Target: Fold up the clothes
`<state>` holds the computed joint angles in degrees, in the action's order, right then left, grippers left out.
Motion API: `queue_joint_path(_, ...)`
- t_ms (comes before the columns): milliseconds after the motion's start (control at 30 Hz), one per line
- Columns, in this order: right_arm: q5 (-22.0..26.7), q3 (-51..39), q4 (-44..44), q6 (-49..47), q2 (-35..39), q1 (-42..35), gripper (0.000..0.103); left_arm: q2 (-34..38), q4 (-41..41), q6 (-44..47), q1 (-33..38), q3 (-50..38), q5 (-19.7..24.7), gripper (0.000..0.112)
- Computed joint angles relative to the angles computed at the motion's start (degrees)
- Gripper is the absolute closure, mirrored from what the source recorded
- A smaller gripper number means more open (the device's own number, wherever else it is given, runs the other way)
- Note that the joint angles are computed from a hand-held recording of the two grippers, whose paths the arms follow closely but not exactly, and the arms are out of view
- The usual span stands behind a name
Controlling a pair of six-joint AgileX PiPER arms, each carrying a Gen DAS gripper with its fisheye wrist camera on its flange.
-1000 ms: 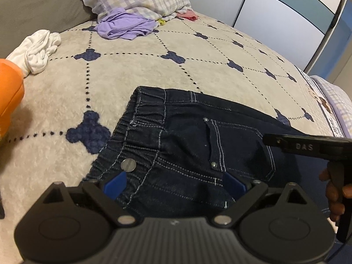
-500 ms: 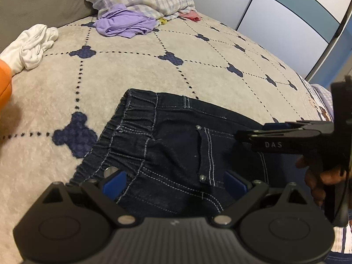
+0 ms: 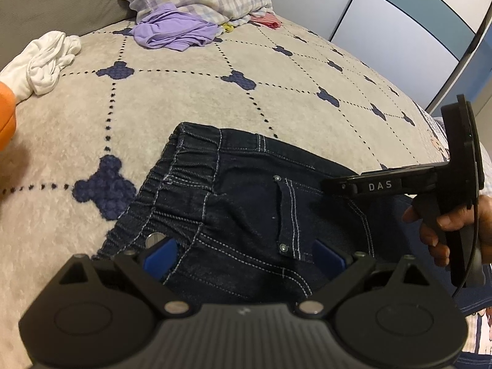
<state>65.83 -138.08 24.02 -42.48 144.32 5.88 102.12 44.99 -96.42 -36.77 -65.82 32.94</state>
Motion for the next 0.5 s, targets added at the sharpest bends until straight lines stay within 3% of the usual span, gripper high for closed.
queue_joint_path(100,-1.63,4.24,-0.6,-1.53,-2.82,0.84,0.041,-0.68,-0.52,0.19,0.06,0.52,-0.11,0.016)
queue_joint_path(333,-18.72,26.78,-5.46,-6.07,-15.28,3.9,0.082,-2.95,-0.87,-0.34,0.18,2.51,-0.95,0.016)
queue_joint_path(500,-29.78,40.57,-5.99,-8.07,-23.17,4.71,0.089,-5.38,-1.31,-0.46,0.35,4.99,-2.31,0.016)
